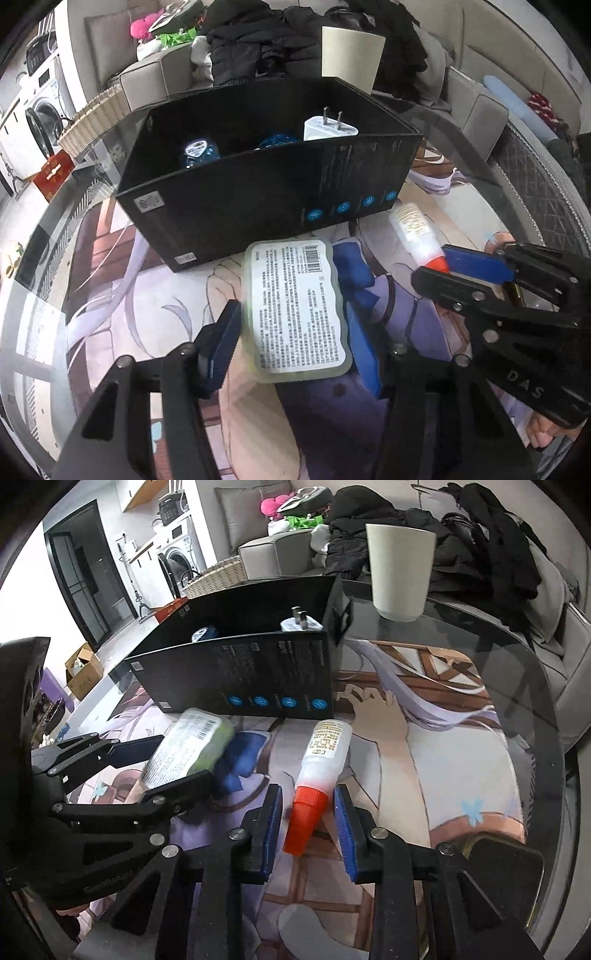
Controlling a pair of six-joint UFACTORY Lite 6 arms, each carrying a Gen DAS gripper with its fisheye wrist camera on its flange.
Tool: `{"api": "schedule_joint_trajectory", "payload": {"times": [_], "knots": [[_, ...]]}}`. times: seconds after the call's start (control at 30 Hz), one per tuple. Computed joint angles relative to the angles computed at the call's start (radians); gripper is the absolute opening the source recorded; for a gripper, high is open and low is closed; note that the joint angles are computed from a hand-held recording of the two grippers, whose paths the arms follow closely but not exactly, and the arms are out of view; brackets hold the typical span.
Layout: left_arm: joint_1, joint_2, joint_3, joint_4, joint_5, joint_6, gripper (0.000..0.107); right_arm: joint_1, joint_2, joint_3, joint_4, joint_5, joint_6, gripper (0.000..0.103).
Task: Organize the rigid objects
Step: 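Grasp the green-edged labelled pack with the left gripper while the right gripper grasps the orange-capped glue bottle, then lift the pack and glue bottle and carry both over the black box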
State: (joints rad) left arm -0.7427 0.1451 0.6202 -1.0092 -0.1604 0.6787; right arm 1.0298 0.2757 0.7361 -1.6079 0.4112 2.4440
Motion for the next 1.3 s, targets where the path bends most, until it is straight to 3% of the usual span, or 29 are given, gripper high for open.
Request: {"api": "schedule_joint_trajectory", "payload": {"times": [0.1, 0.17, 0.3, 0.33, 0.37, 0.43, 0.6, 0.7, 0.83, 1.0, 1.13, 1.3], "knots": [[0.021, -0.027, -0.020, 0.008, 0.016, 0.005, 0.056, -0.013, 0.023, 0.033, 0.008, -0.005, -0.010, 0.036], [0.034, -0.039, -0.033, 0.052, 0.021, -0.030, 0.056, -0.018, 0.030, 0.045, 0.014, 0.016, -0.009, 0.047], [0.071, -0.070, -0.063, 0.156, 0.038, -0.119, 0.056, -0.060, 0.053, 0.075, -0.036, 0.029, 0.014, 0.047], [0.074, -0.072, -0.067, 0.168, 0.037, -0.134, 0.056, -0.064, 0.061, 0.083, -0.044, 0.034, 0.014, 0.043], [0.083, -0.081, -0.076, 0.200, 0.042, -0.162, 0.056, -0.059, 0.075, 0.095, -0.027, 0.045, -0.006, 0.026], [0.093, -0.106, -0.102, 0.239, 0.050, -0.197, 0.056, -0.060, 0.099, 0.120, -0.004, 0.007, -0.056, 0.021], [0.104, -0.161, -0.161, 0.242, 0.054, -0.178, 0.056, 0.012, 0.111, 0.145, 0.062, -0.019, -0.116, 0.021], [0.077, -0.158, -0.174, 0.119, 0.012, -0.041, 0.057, 0.055, 0.129, 0.178, 0.152, -0.011, -0.217, 0.021], [0.086, -0.144, -0.165, 0.173, 0.004, -0.088, 0.058, 0.092, 0.176, 0.237, 0.241, 0.039, -0.331, 0.025], [0.094, -0.137, -0.145, 0.101, 0.029, -0.011, 0.055, 0.089, 0.182, 0.239, 0.226, 0.043, -0.313, 0.021], [0.102, -0.156, -0.158, 0.188, 0.031, -0.090, 0.055, 0.086, 0.177, 0.224, 0.183, 0.032, -0.265, 0.021], [0.098, -0.220, -0.182, 0.106, 0.021, -0.008, 0.055, 0.093, 0.147, 0.196, 0.162, 0.044, -0.232, 0.021]]}}
